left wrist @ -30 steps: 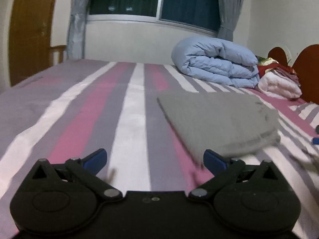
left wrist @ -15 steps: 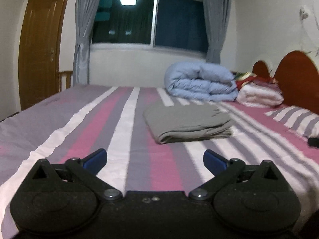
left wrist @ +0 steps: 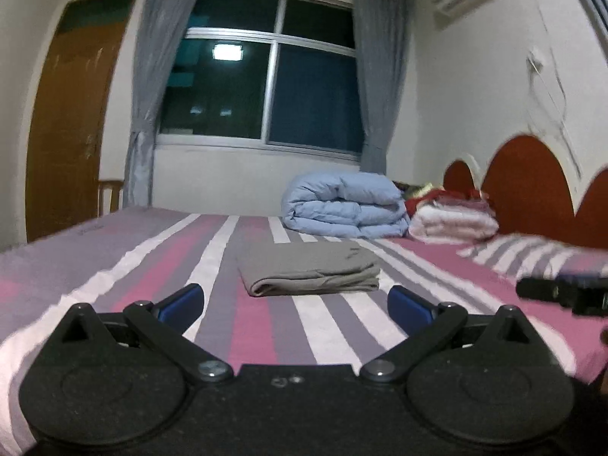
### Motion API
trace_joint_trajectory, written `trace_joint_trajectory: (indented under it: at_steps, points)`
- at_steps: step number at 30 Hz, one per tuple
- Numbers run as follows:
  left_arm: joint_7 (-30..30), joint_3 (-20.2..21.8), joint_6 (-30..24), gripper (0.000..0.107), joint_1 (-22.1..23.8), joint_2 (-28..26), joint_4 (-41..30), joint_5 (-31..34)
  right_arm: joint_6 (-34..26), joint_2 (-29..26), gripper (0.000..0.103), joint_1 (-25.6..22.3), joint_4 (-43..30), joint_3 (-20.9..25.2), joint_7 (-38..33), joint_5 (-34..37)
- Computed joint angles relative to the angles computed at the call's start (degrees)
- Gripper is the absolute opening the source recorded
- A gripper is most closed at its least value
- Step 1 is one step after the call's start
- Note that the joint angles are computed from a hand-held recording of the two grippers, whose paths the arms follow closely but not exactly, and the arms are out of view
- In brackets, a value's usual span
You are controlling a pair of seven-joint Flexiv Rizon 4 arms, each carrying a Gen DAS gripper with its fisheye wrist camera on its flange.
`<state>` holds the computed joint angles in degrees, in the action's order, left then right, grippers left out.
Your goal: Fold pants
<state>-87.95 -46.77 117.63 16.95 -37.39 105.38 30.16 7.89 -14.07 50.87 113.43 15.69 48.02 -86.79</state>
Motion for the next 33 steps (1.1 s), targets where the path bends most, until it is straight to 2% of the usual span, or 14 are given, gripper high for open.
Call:
trace_joint_trajectory:
  at_steps: [2, 9, 33]
  points:
    - [0.17, -1.74, -1.26, 0.097, 1.02, -1.08, -0.36, 0.67, 0.40, -0.48, 0.103, -0.09, -0.20, -0.18, 0.16, -0.17]
    - [0.49, -0.90, -1.86, 0.097, -0.31, -1.54, -0.12, -3.16, 3.44, -0.63, 0.103, -1.48, 0.20, -0.82, 1.10, 0.39]
    - [3.97, -3.43, -1.85, 0.097, 1.93, -2.59, 1.28, -2.50, 4.10, -1.14, 0.103, -1.52, 0.01, -1.06, 1.74, 0.34]
